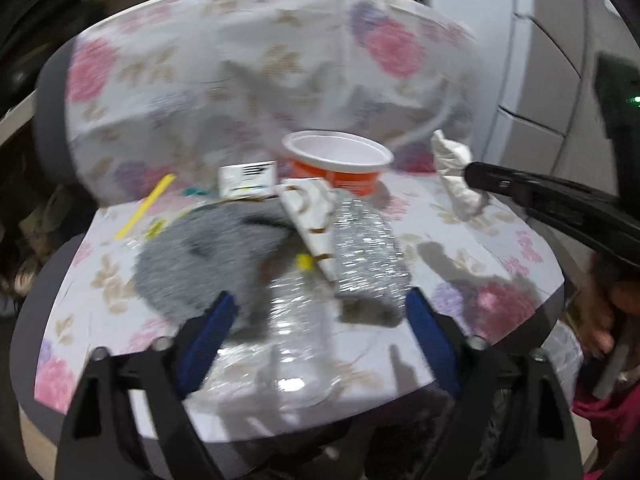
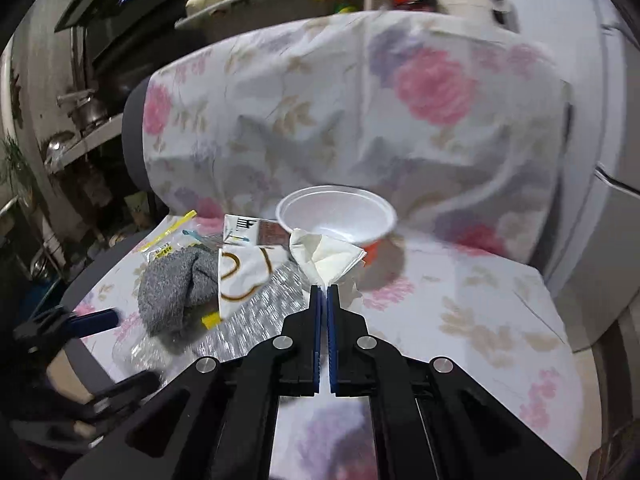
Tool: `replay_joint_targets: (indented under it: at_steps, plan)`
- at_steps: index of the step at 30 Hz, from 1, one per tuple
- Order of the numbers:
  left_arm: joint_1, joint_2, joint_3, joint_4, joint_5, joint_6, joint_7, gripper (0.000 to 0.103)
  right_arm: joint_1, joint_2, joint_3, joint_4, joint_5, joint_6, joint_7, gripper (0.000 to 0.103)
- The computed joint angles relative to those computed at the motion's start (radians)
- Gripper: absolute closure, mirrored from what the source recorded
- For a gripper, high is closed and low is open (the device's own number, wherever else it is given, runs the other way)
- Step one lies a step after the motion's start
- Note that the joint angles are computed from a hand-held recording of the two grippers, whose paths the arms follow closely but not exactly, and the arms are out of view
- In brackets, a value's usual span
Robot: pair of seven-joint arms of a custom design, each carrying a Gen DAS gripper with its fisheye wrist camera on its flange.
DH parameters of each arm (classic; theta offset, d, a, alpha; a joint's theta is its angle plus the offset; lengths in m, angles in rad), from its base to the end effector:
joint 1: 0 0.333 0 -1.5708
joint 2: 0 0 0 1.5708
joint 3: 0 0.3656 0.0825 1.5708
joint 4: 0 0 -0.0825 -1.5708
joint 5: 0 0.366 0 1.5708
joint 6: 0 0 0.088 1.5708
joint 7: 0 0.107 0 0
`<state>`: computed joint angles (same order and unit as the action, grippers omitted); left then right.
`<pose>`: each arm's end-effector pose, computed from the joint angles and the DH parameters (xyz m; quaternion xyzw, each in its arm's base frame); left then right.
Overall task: Collect trash
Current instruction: 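Grasp the white napkin with the right tool, then grasp the steel scrubber with the left tool, then carry scrubber and napkin to the bin and open both tools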
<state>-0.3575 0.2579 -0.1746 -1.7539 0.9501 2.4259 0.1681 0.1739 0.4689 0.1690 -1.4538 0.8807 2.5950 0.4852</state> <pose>0.5789 -0.3230 0.5249 -0.7331 0.5538 -0.2491 0.3063 0.7137 0.2078 0.5401 -0.8148 0.3473 -0.1241 0.4474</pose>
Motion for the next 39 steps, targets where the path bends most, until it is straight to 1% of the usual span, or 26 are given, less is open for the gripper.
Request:
replay_joint_targets:
  at_steps: [2, 4, 6, 8, 9, 11, 12, 13, 14, 15, 16, 17, 20, 23, 26, 27, 30, 32, 34, 35, 37, 39]
  plan:
    - [0.003, 0.052, -0.007, 0.059, -0.032, -0.003, 0.059, 0.032, -0.028, -0.023, 0.001, -0.034, 0.033, -0.013, -0.010, 0.100]
    - [0.004, 0.089, -0.006, 0.099, -0.068, -0.005, 0.107, 0.035, -0.042, -0.034, -0.003, -0.052, 0.056, -0.022, -0.015, 0.100]
    - [0.000, 0.124, -0.001, 0.140, -0.104, -0.026, 0.149, 0.037, -0.049, -0.043, -0.010, -0.069, 0.070, -0.024, -0.017, 0.100]
    - [0.002, 0.145, 0.002, 0.161, -0.147, -0.037, 0.176, 0.043, -0.055, -0.049, -0.014, -0.083, 0.085, -0.017, -0.028, 0.100]
    - [0.007, 0.151, 0.003, 0.162, -0.170, -0.031, 0.181, 0.045, -0.059, -0.052, -0.013, -0.087, 0.095, -0.018, -0.035, 0.100]
    - [0.013, 0.145, 0.006, 0.144, -0.194, -0.007, 0.183, 0.055, -0.064, -0.058, -0.013, -0.096, 0.115, -0.013, -0.051, 0.100]
    - [0.014, 0.138, 0.008, 0.132, -0.197, 0.009, 0.182, 0.059, -0.066, -0.062, -0.014, -0.102, 0.124, -0.008, -0.059, 0.100]
    - [0.011, 0.133, 0.013, 0.127, -0.192, 0.018, 0.176, 0.071, -0.069, -0.065, -0.013, -0.107, 0.137, -0.004, -0.068, 0.100]
    - [0.005, 0.128, 0.019, 0.122, -0.182, 0.024, 0.165, 0.081, -0.073, -0.067, -0.013, -0.110, 0.148, -0.003, -0.077, 0.100]
    - [0.002, 0.119, 0.025, 0.110, -0.162, 0.049, 0.147, 0.085, -0.074, -0.069, -0.014, -0.113, 0.156, -0.001, -0.083, 0.100]
    - [-0.003, 0.111, 0.031, 0.102, -0.139, 0.069, 0.129, 0.093, -0.074, -0.070, -0.016, -0.114, 0.161, 0.001, -0.086, 0.100]
    - [-0.010, 0.104, 0.038, 0.097, -0.107, 0.090, 0.112, 0.096, -0.075, -0.071, -0.017, -0.115, 0.166, 0.001, -0.088, 0.100]
    - [-0.028, 0.100, 0.051, 0.113, -0.027, 0.124, 0.076, 0.097, -0.081, -0.076, -0.026, -0.116, 0.173, -0.009, -0.072, 0.100]
    - [-0.039, 0.090, 0.063, 0.126, 0.062, 0.189, 0.030, 0.097, -0.092, -0.096, -0.027, -0.129, 0.198, -0.007, -0.088, 0.100]
    - [-0.046, 0.092, 0.070, 0.153, 0.133, 0.275, -0.026, 0.097, -0.107, -0.125, -0.035, -0.151, 0.234, -0.006, -0.114, 0.100]
    - [-0.049, 0.089, 0.077, 0.154, 0.168, 0.325, -0.062, 0.097, -0.111, -0.133, -0.041, -0.157, 0.238, -0.008, -0.112, 0.100]
    - [-0.042, 0.068, 0.089, 0.139, 0.225, 0.442, -0.148, 0.097, -0.124, -0.159, -0.060, -0.183, 0.259, -0.005, -0.115, 0.100]
    - [-0.032, 0.055, 0.088, 0.135, 0.226, 0.474, -0.164, 0.097, -0.134, -0.177, -0.070, -0.204, 0.277, 0.004, -0.123, 0.100]
    - [-0.018, 0.030, 0.078, 0.124, 0.196, 0.474, -0.142, 0.097, -0.137, -0.185, -0.080, -0.215, 0.282, 0.011, -0.124, 0.100]
    - [-0.015, 0.021, 0.066, 0.126, 0.163, 0.432, -0.100, 0.097, -0.142, -0.189, -0.084, -0.223, 0.293, 0.013, -0.130, 0.100]
    - [-0.038, 0.013, 0.057, 0.139, 0.163, 0.320, -0.061, 0.097, -0.146, -0.191, -0.090, -0.232, 0.300, 0.017, -0.132, 0.100]
    - [-0.056, 0.038, 0.039, 0.171, 0.148, 0.237, -0.013, 0.097, -0.150, -0.191, -0.095, -0.242, 0.302, 0.015, -0.130, 0.100]
